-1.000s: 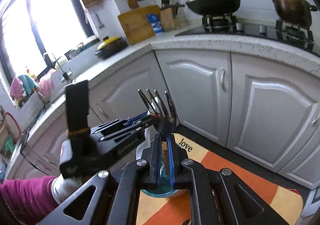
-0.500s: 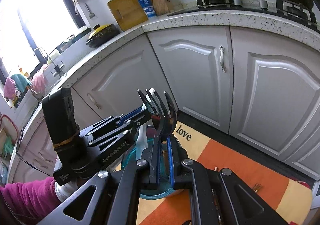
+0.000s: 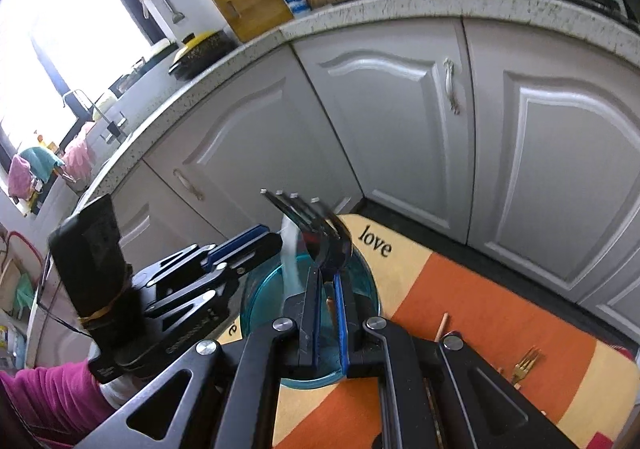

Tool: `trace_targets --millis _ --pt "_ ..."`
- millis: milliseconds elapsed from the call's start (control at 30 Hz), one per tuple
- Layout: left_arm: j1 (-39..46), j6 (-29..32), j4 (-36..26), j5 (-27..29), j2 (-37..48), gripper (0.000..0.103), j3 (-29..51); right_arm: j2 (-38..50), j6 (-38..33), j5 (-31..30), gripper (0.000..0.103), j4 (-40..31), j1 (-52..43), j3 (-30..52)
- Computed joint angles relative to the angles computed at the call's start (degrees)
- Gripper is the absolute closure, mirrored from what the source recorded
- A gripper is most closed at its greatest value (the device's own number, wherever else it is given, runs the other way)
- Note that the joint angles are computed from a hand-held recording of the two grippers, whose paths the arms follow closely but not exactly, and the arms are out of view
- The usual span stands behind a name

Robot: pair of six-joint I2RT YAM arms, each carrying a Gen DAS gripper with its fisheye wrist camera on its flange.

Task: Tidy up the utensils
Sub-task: 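Open the left gripper to drop the spoon into the cup while the right gripper drops the fork in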

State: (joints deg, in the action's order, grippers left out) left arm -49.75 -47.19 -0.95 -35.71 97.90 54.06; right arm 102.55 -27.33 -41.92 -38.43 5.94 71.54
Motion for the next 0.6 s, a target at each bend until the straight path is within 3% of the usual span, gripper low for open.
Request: trace_targets --millis 33,100,200,267,600 --pt "0.0 -0.5 0.0 0.8 -0.4 0.086 -0.3 0.4 0.4 0.4 0.097 0.5 0.3 0.0" --pt "-0.5 -1.8 -1.1 0.5 -1.0 0.067 -0.4 1.7 1.7 1.2 0.097 0.4 0.8 0.7" --pt "-1.8 -3.3 -2.4 0.0 -2.4 0.066 -0.7 1.0 2.5 -0.6 0.095 0.8 -0.1 0.2" --pt "-2.6 -4.0 -5.2 -0.6 -2.6 0.066 0.4 -0.1 2.5 -1.1 0.076 0.3 -0.7 -0.4" --pt "-7.4 -11.3 -20.8 -2.1 0.1 0.066 9.3 -8.6 -1.6 -1.3 0.075 -1.8 -4.8 -6.9"
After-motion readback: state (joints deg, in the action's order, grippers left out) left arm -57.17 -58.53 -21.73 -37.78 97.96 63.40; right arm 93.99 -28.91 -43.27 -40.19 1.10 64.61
